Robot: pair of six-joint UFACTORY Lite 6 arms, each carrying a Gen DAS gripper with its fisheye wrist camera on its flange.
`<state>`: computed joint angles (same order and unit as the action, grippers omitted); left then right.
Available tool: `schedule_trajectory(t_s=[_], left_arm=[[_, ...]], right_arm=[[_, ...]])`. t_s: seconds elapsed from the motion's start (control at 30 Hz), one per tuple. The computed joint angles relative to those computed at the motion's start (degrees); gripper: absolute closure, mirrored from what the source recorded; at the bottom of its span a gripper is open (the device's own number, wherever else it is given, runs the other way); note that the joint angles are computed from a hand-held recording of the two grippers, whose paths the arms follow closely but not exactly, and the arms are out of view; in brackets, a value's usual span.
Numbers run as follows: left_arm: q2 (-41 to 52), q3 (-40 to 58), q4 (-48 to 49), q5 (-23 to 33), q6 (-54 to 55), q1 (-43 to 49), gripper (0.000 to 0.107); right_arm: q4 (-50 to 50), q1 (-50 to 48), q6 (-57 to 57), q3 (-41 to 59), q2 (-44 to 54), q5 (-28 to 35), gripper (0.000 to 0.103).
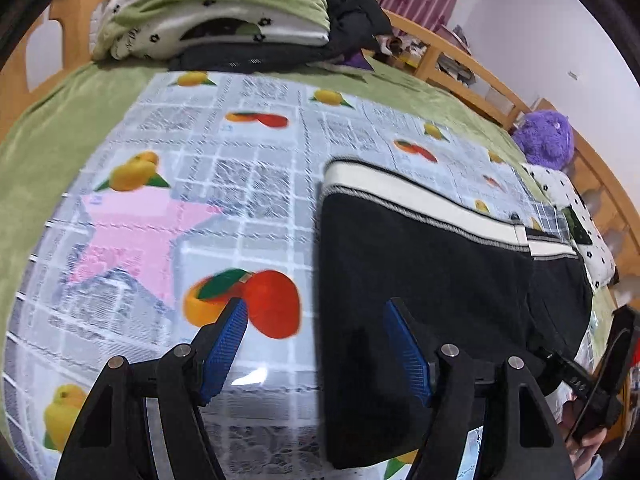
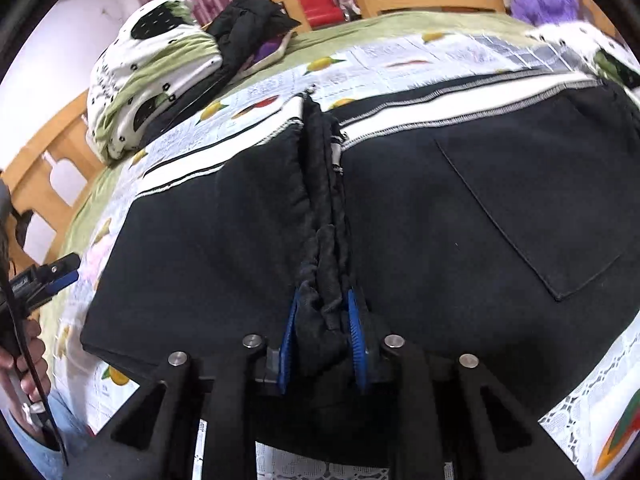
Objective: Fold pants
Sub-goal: 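Grasp the folded middle of the pants with the right tool, then fold the held section over with the right tool and lower it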
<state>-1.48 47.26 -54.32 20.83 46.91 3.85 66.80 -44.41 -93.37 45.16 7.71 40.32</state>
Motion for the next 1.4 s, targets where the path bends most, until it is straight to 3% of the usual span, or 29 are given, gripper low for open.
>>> schedule_trajectory(t_s=[0.13, 0.17, 0.23, 0.3, 0.37, 0.53, 0.73, 0.9, 0.97, 1.0, 1.03, 1.13, 1.23, 1.4], left_arm=[[1.67, -0.04, 1.72, -0.98, -0.84, -2.85, 0.038], [1.95, 0.1, 3.59, -1.89, -2.65, -3.75, 0.038], [3.0, 0.89, 6.16, -2.97, -6.26, -4.51, 0.038], [4.25, 1.54, 2.65, -2.25, -3.2, -4.07, 0.038], [7.08, 2.83, 1.56, -1.53, -3.21, -4.19, 0.038], [9.54, 2.97, -7.04, -3.25, 6.11, -5.57, 0.039], [11.52, 4.25, -14.07, -2.8, 13.93, -6.26, 0.04], [15.94, 9.6, -8.79, -2.82, 8.52, -8.59, 0.046], [17.61, 11.79, -5.36, -3.83, 3.36, -9.61, 0.057], [17.86, 12.17, -4.85, -4.01, 2.12, -9.68, 0.064], [18.25, 12.64, -5.64, -3.87, 2.01, -9.42, 0.08], [17.21, 12.52, -9.47, -2.3, 4.42, -8.32, 0.093], [12.38, 10.85, -5.9, -2.29, 1.78, -7.59, 0.096], [4.3, 10.65, 2.2, 8.61, -2.07, 3.15, 0.096]], right_arm=[[-4.71, -7.55, -1.05, 4.34, 0.37, 7.51, 0.057], [-4.31, -11.22, -2.89, 6.05, 1.14, 9.83, 0.057], [2.28, -18.5, -9.21, 6.99, 0.67, 7.82, 0.057], [7.42, -22.75, -12.25, 9.85, 2.8, 6.25, 0.054], [3.8, -24.69, -6.19, 18.39, 9.5, 4.57, 0.05], [-3.81, -25.94, 6.42, 32.71, 23.49, -0.22, 0.05], [-1.91, -24.44, 4.7, 36.58, 29.38, -1.52, 0.049], [-3.57, -22.61, 11.82, 43.12, 34.06, 2.44, 0.049], [-3.69, -21.62, 14.12, 45.5, 35.84, 2.74, 0.049], [-3.98, -21.23, 15.01, 45.96, 36.1, 2.43, 0.065], [-4.19, -20.9, 15.49, 45.86, 35.94, 1.81, 0.087], [-2.64, -20.45, 14.8, 43.27, 33.78, 0.98, 0.091], [0.0, -19.4, 11.44, 37.19, 27.3, -0.32, 0.092], [0.11, -19.37, 13.96, 29.86, 17.84, 6.89, 0.093]])
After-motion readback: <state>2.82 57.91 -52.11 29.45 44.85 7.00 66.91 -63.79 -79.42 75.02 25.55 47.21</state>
